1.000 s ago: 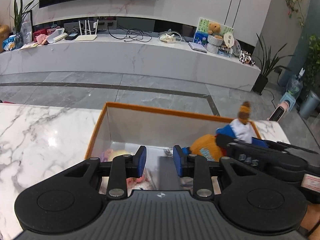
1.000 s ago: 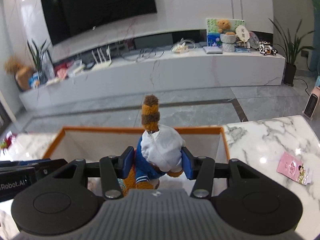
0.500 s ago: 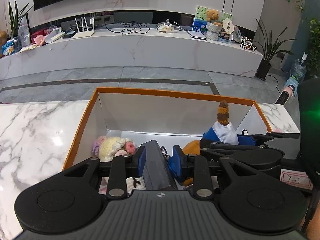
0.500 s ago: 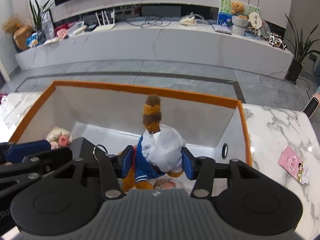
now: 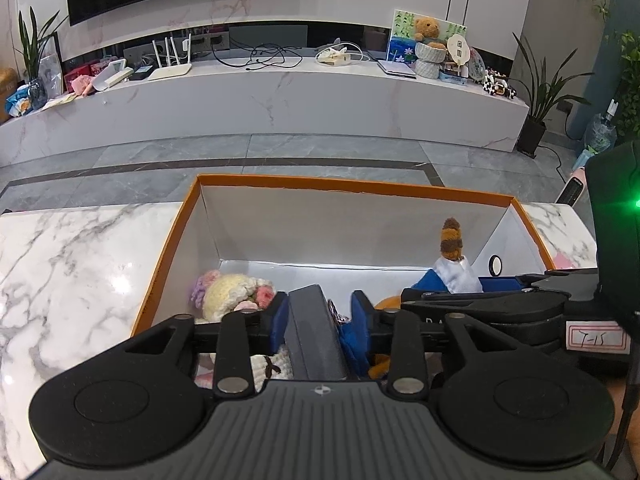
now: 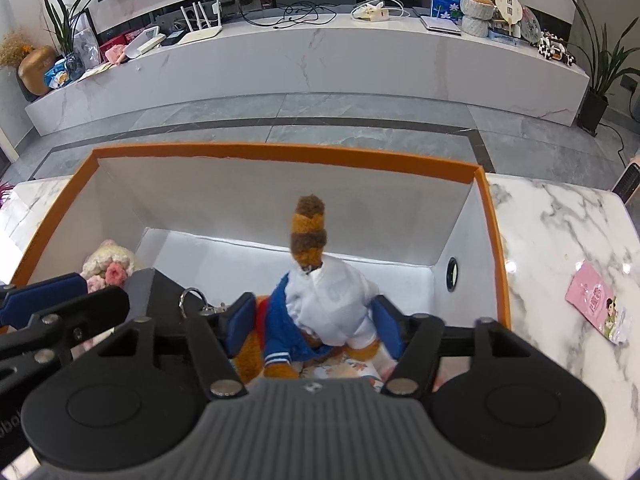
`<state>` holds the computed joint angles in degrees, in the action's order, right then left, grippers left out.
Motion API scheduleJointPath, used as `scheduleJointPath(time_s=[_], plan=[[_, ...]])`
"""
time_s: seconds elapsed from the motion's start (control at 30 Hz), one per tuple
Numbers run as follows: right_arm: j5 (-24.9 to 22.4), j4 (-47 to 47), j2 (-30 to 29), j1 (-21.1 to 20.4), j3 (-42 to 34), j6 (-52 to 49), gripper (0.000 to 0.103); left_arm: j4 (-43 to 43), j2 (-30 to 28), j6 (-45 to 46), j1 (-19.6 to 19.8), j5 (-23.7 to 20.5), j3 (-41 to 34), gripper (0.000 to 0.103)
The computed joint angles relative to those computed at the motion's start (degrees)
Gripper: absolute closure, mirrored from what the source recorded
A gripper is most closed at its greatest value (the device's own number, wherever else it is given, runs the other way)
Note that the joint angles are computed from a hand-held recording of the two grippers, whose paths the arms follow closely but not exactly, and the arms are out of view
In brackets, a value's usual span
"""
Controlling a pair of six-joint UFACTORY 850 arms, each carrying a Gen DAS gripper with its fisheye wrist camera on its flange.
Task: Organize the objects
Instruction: 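Lower both items into the orange box and open both tools, then raise both tools out of the box toward the remaining pile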
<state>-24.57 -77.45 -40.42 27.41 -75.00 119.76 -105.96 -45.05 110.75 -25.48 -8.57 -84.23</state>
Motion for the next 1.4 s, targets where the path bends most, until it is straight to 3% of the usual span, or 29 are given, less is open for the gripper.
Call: scheduleJointPath(time_s=[0.33,0.4,0.47,0.8,0.9,1.03,1.4], plan=[[0.3,-4.4,1.6,0.5,1.6,3.9,0.028,-10.6,0.9,10.3,0.3,0.3,1.1,0.050],[-1.3,-3.2,1.8,1.0,1.6,2.5,0.017,-13.1,1.4,12.6,0.3,0.2,1.7,0.050],[-3.3,-3.1,2.0,1.6,1.7,1.9,0.013,-12.1,1.7,11.6,0.4,-0.1,2.1,0.046],[-5.9,-4.1,5.8,3.7,5.8,5.2,0.013,-22.9,5.5,22.8,0.5,-1.0,6.5,0.039],[-7.4,-5.7,7.9,5.2,8.2,8.3,0.012,-23.2,7.4,23.1,0.7,-1.3,8.7,0.039],[-10.1,-5.9,11.2,7.8,11.2,11.2,0.011,-31.8,11.3,31.9,0.7,-2.2,13.3,0.039],[-16.0,-1.8,17.7,14.5,16.9,14.2,0.010,-43.8,20.2,44.9,0.4,-4.1,23.1,0.039]])
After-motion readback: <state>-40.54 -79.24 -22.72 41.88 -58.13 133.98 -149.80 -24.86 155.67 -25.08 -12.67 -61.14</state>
